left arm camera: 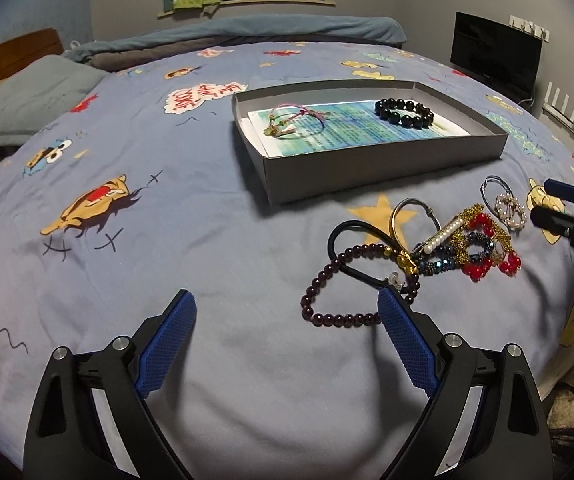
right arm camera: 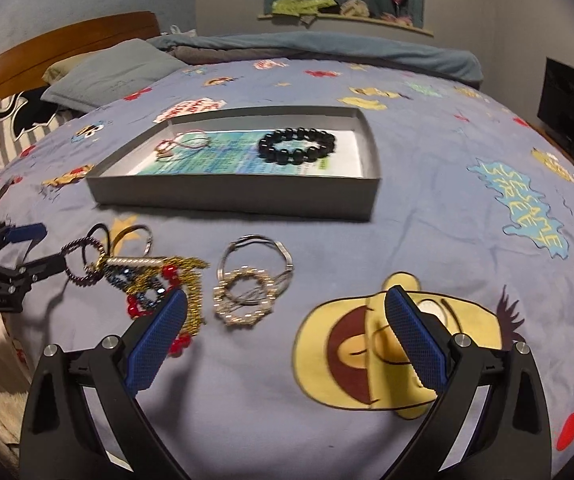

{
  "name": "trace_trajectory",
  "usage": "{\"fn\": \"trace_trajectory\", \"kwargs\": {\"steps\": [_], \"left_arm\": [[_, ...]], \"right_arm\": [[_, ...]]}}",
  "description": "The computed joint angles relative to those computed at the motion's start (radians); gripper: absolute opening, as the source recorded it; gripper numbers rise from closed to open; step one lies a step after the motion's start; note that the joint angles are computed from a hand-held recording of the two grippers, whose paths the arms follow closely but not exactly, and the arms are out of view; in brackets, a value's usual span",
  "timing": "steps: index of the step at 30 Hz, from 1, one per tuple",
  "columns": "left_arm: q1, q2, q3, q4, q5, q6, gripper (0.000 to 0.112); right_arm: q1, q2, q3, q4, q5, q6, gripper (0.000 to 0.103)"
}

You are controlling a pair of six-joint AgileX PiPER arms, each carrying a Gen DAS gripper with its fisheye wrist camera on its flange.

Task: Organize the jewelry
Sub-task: 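Grasp the dark red bead bracelet with the left gripper while the right gripper grasps the pearl ring hair clip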

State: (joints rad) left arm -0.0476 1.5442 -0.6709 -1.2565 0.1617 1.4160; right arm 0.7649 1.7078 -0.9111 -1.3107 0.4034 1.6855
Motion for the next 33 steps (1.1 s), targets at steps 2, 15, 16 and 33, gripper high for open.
{"fn": "trace_trajectory", "kwargs": {"steps": [2, 15, 16, 33], "left_arm": [[0.006, 0.003, -0.005, 0.013, 0.011, -0.019, 0.089], [0.004, 0.03, -0.021, 0.073, 0.049, -0.065, 0.05], [0.001, 0.031, -0.022, 0.08, 0.049, -0.07, 0.044], [-0.006, 0.033, -0.026, 0.125, 0.049, -0.079, 0.008]], "right_arm": [[0.017, 0.007, 0.003, -0.048, 0.01, 0.046, 0.095], [0.025, 0.065, -0.03, -0.053, -0.011, 0.084, 0.069], [0.024, 0.068, -0.032, -0.053, -0.01, 0.085, 0.067], [0.03, 0.093, -0.055, -0.054, -0.009, 0.064, 0.04]]}}
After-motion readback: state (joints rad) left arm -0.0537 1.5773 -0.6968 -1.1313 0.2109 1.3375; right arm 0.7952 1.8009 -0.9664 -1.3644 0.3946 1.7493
